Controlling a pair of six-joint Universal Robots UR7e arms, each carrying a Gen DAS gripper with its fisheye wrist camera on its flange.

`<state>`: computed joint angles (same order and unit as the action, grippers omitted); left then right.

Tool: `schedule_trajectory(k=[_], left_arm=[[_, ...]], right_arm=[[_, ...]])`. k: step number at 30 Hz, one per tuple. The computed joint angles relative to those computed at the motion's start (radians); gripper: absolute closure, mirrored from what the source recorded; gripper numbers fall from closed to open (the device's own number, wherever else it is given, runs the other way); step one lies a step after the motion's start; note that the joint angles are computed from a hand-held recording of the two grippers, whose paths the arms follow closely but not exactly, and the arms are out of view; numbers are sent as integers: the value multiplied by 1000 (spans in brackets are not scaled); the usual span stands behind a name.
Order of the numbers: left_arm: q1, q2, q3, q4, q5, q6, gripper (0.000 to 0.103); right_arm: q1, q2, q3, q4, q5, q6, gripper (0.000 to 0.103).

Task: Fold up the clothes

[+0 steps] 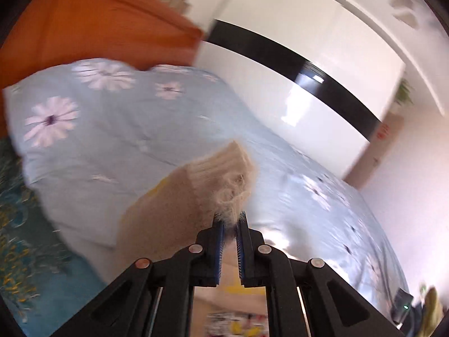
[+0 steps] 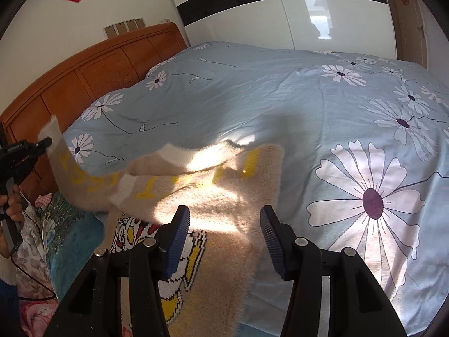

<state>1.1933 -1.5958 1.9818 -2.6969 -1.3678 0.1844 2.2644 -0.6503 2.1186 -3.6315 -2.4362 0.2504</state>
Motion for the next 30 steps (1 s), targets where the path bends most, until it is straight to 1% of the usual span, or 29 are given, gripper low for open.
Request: schedule_trajectory(k=[3,5,7,10,11,15,16,19,20,21,22,23,24,25,27,28,30], left_arm=[[-82,37,63,-2,1,14,94],[-116,73,103,0,6,12,94],[-132,114,140,-11,10,9,94],[-142,181,184,-19,26,-3,94],[-158,188,211,-19,38,-19,94],[-154,251,239,-23,70,-43,94],[-150,268,234,-15,72,-49,94],[-137,264,233,9,52,-46,90],[-137,238,237,25,45,-32,86],[-138,211,241,41,39,-18,74],[-138,184,245,58,32,-4,66],[-139,158,247,76,25,11,52],[-139,131,249,94,18,25,44],[-139,105,250,113,11,39,43],[-120,45,251,109,19,85,37],[-103,21,247,97,30,103,36],[-58,-1,241,23,62,119,36]], right_arm=[[5,-22,32,-26,-23,5,49],[8,-42,59,-35,-44,12,49],[9,-58,86,-44,-62,27,49],[6,-81,126,-47,-82,62,49],[5,-87,138,-44,-88,77,49],[-4,-101,175,-22,-89,126,49],[-5,-101,178,-18,-90,132,49],[-9,-101,182,-34,-75,128,49],[-11,-98,180,-50,-60,118,49],[-12,-93,173,-64,-45,106,49],[-16,-86,162,-78,-26,89,49],[-23,-79,147,-85,0,73,49],[-31,-71,131,-89,28,59,49],[-42,-63,115,-95,66,46,49],[-69,-44,81,-103,152,31,49],[-82,-33,64,-103,191,32,49],[-107,-10,31,-94,262,40,49]])
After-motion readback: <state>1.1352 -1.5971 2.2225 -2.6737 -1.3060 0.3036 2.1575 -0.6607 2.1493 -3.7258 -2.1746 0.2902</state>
